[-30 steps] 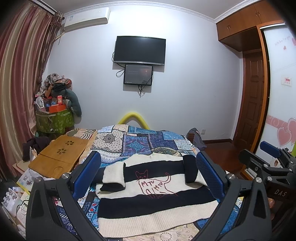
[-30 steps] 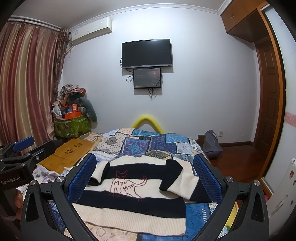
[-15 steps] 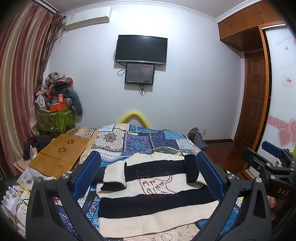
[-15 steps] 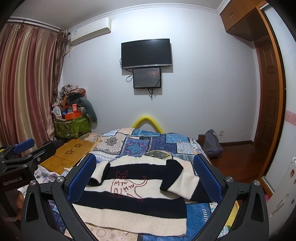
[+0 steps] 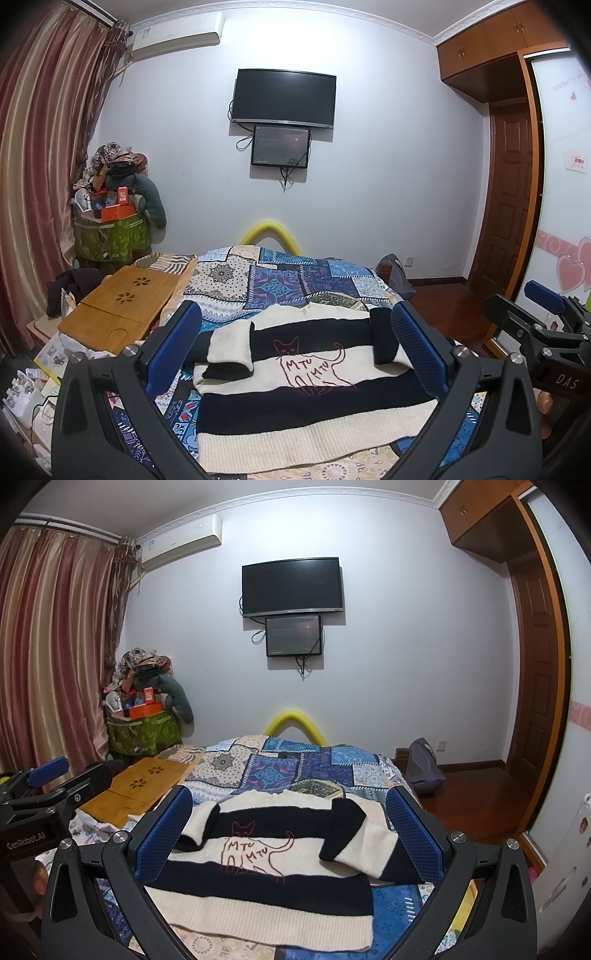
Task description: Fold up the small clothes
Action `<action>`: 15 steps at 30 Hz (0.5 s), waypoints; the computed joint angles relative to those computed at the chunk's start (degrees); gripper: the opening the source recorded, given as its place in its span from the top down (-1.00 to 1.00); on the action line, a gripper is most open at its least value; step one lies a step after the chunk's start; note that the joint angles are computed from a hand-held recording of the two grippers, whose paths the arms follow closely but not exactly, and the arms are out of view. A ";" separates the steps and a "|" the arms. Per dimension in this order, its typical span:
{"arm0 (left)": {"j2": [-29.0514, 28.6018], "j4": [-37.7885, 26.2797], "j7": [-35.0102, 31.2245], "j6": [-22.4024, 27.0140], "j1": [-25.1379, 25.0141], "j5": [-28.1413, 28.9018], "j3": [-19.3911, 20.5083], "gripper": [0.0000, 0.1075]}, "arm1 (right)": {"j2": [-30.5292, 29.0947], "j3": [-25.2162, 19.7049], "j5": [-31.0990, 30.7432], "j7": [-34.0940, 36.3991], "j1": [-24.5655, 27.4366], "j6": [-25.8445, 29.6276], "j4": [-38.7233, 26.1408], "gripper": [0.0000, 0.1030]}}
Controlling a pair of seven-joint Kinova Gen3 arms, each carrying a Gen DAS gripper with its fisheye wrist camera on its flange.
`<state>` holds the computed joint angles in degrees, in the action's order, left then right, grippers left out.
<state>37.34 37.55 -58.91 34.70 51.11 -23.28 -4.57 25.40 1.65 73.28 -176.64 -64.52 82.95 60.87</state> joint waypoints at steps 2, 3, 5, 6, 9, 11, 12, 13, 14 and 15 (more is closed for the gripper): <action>0.05 -0.14 -0.08 0.07 -0.01 0.04 0.01 -0.92 | -0.10 -0.01 0.01 -0.12 0.03 -0.12 0.23 -1.00; 0.07 -0.20 -0.09 0.12 -0.01 0.06 0.02 -0.92 | -0.11 -0.03 0.03 -0.17 0.03 -0.10 0.26 -1.00; 0.11 -0.30 -0.20 0.16 -0.03 0.11 0.05 -0.92 | -0.13 -0.07 0.04 -0.18 0.07 -0.11 0.28 -1.00; 0.12 -0.34 -0.22 0.19 -0.03 0.12 0.04 -0.92 | -0.13 -0.08 0.05 -0.18 0.08 -0.11 0.28 -1.00; 0.14 -0.46 -0.25 0.36 -0.02 0.16 0.02 -0.92 | -0.15 -0.12 0.05 -0.20 0.10 -0.16 0.34 -1.00; 0.06 -0.26 -0.23 0.19 -0.04 0.20 0.03 -0.92 | -0.05 -0.14 0.09 -0.19 0.11 -0.21 0.34 -1.00; 0.05 -0.23 -0.18 0.16 -0.03 0.19 -0.01 -0.92 | -0.07 -0.13 0.08 -0.22 0.12 -0.24 0.38 -1.00; 0.11 -0.27 -0.05 0.16 0.05 0.13 -0.11 -0.92 | -0.12 -0.15 0.07 -0.28 0.13 -0.34 0.47 -1.00; 0.12 -0.33 -0.05 0.21 0.01 0.15 -0.08 -0.92 | -0.15 -0.17 0.10 -0.30 0.14 -0.43 0.53 -1.00; 0.18 -0.48 -0.21 0.34 -0.05 0.22 0.05 -0.92 | -0.13 -0.18 0.15 -0.37 0.18 -0.55 0.61 -1.00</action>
<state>37.52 37.07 -59.12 35.04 51.06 -23.06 -4.52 25.27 1.47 73.43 -177.00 -64.34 82.41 61.48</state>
